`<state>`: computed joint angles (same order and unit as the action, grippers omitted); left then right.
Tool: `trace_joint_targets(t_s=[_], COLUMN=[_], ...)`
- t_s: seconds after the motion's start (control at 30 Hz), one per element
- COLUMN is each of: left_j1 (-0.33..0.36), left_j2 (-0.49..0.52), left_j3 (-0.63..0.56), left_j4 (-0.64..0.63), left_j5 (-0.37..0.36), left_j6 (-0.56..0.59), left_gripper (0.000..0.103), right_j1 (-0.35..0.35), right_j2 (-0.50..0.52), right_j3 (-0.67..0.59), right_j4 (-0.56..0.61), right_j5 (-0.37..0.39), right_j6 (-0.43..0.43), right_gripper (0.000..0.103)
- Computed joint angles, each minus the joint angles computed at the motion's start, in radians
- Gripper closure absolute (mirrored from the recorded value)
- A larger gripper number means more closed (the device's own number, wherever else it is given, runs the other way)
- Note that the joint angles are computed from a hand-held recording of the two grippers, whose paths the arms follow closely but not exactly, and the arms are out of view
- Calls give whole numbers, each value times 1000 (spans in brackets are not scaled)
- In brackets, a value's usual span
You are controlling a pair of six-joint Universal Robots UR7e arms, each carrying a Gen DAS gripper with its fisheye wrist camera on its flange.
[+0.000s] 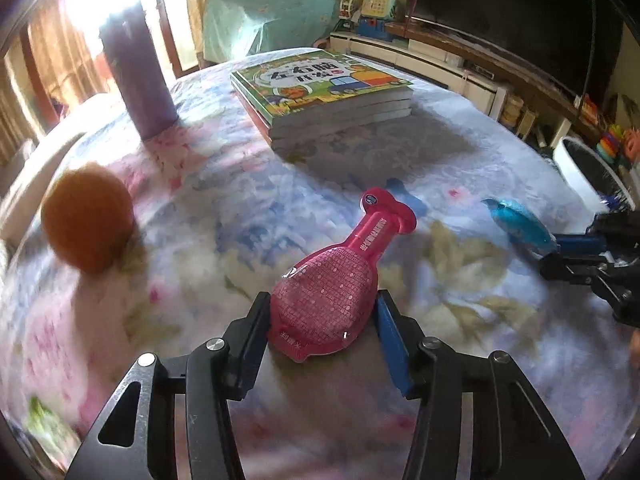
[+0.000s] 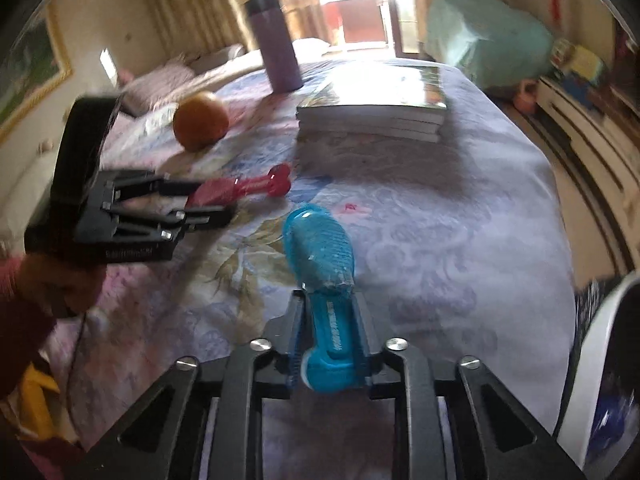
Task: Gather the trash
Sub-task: 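Grasp the pink brush with the left gripper while the right grasps the blue brush, then carry the pink brush and blue brush over the trash bin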
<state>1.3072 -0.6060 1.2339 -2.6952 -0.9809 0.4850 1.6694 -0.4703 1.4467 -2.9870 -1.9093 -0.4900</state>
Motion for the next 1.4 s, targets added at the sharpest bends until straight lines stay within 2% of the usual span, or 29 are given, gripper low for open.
trace_joint_targets(t_s=[0.17, 0.27, 0.37, 0.5, 0.63, 0.7, 0.8, 0.83, 0.87, 0.93, 0.97, 1.0, 1.07, 1.1, 1.33, 1.4], left_j1=[-13, -16, -22, -40, -54, -59, -61, -63, -64, -66, -66, -67, -68, -68, -66, -64], left_j2=[-83, -132, -159, -161, -157, -149, -132, -127, -127, -132, -131, -133, -142, -147, -187, -192], left_j3=[143, 219, 291, 338, 353, 354, 353, 355, 358, 367, 367, 372, 387, 394, 429, 433], left_j4=[-22, -11, -67, -152, -168, -177, -206, -219, -224, -229, -232, -235, -243, -245, -220, -216], left_j5=[-54, -93, -81, -33, -12, 7, 24, 29, 27, 16, 18, 17, 0, -8, -94, -103], left_j6=[-93, -171, -202, -194, -177, -154, -97, -80, -74, -67, -66, -68, -84, -94, -180, -199], left_gripper=[53, 53, 52, 50, 41, 38, 38, 39, 44, 53, 53, 53, 53, 53, 54, 54], right_j1=[-9, -18, -38, -28, -13, -6, -5, -7, -11, -18, -19, -19, -21, -21, -19, -22], right_j2=[-64, -93, -120, -86, -57, -48, -42, -41, -43, -50, -53, -55, -61, -65, -98, -97], right_j3=[120, 167, 208, 195, 195, 199, 209, 210, 213, 217, 220, 225, 240, 250, 315, 312], right_j4=[-84, -91, -94, -143, -221, -246, -272, -277, -279, -277, -278, -281, -298, -310, -375, -357], right_j5=[31, 65, 122, 58, 7, -3, 1, 3, 13, 27, 29, 31, 42, 46, 58, 62], right_j6=[101, 159, 232, 244, 215, 203, 197, 198, 208, 231, 238, 245, 256, 262, 280, 290], right_gripper=[86, 86, 86, 79, 71, 62, 60, 60, 61, 69, 81, 85, 85, 91, 93, 88])
